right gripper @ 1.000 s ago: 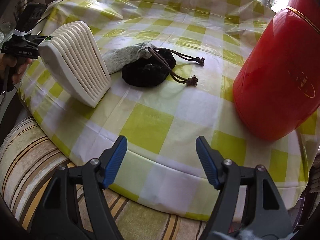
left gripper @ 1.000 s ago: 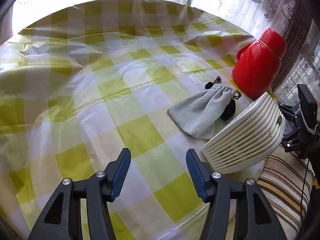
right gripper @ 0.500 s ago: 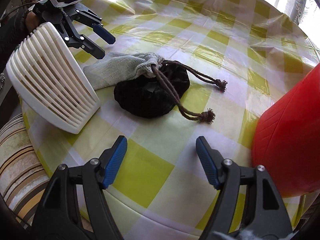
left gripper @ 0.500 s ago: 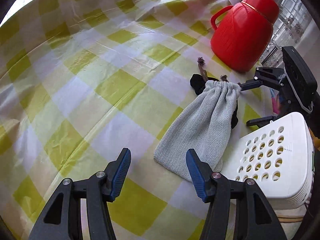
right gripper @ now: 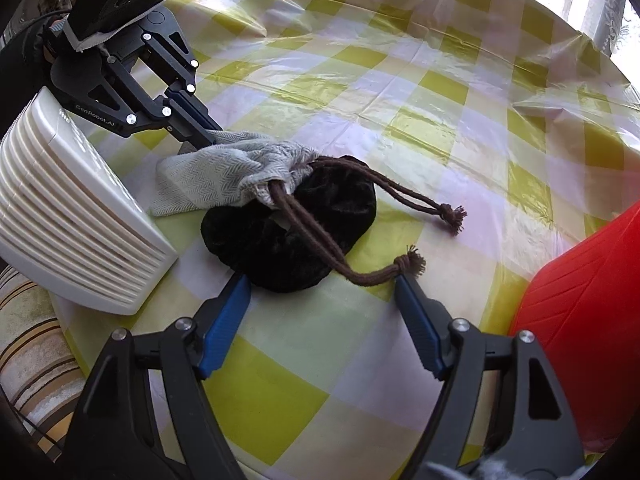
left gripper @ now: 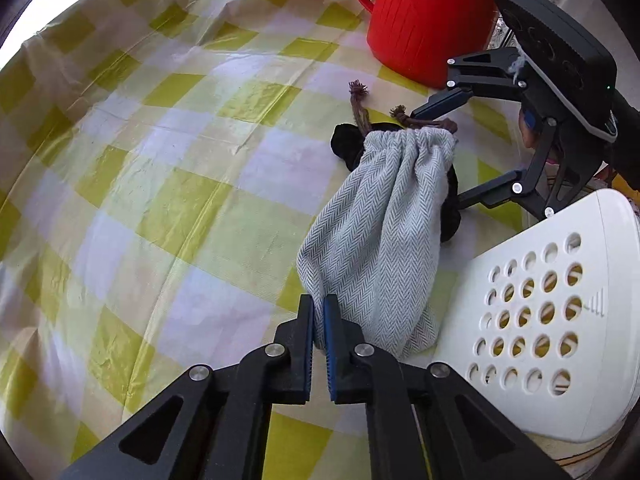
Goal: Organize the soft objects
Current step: 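Grasp the grey drawstring bag with the left tool while the right tool grasps the black scrunchie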
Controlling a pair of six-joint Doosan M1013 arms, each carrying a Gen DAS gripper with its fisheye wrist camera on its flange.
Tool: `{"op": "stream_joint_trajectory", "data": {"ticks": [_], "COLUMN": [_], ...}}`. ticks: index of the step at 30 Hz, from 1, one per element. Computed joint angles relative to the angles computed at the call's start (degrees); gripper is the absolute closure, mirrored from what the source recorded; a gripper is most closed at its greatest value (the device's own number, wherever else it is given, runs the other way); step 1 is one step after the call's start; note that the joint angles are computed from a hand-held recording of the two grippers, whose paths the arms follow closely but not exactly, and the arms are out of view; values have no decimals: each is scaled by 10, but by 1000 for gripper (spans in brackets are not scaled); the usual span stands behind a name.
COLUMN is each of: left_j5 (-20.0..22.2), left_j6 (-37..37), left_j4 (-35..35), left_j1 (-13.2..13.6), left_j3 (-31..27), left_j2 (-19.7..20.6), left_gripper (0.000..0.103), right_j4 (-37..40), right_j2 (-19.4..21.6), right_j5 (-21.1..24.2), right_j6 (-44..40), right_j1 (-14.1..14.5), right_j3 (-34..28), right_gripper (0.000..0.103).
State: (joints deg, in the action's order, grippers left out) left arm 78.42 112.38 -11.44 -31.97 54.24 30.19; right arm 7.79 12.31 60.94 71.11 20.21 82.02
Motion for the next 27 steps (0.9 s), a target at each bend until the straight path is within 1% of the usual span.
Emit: {"op": "stream_joint_trajectory", "data": {"ticks": [2, 3, 7, 10, 13, 15, 18, 22, 25, 27], "left_j5": [-18, -33, -120, -175, -213, -237, -277, -316, -342, -363], "left_j6": [-22, -39, -129, -199, -257, -298, -346, -412, -484, -507], "left_j4": [1, 7, 22, 37, 54, 68, 75, 97, 125, 109], "left_j1": [1, 2, 13, 19, 20, 16, 20, 19, 21, 28], "left_j3": [6, 11, 49, 77, 99, 108, 130, 144, 156, 165], "left_j2": [-2, -5, -28, -45, -58, -62, -77, -85, -91, -95], "left_gripper": [98, 98, 99, 99, 99, 99, 99, 99, 99, 99], "right_j4": [0, 1, 7, 18, 34, 49, 65, 72, 84, 83], "right_j2": [0, 0, 2, 6, 13, 19, 28, 39, 38, 36], "right_j5": [-2, -3, -8, -9, -13, -13, -14, -10, -5, -5], "right_j6": [2, 3, 6, 4, 0, 0, 0, 14, 24, 16], "right_j1": [0, 0, -1, -2, -5, -7, -7, -7, -11, -12], "right_j3": [1, 1, 1, -4, -11, -18, -31, -46, -48, -46], "right_gripper": [24, 23, 20, 20, 20, 20, 20, 20, 20, 20]}}
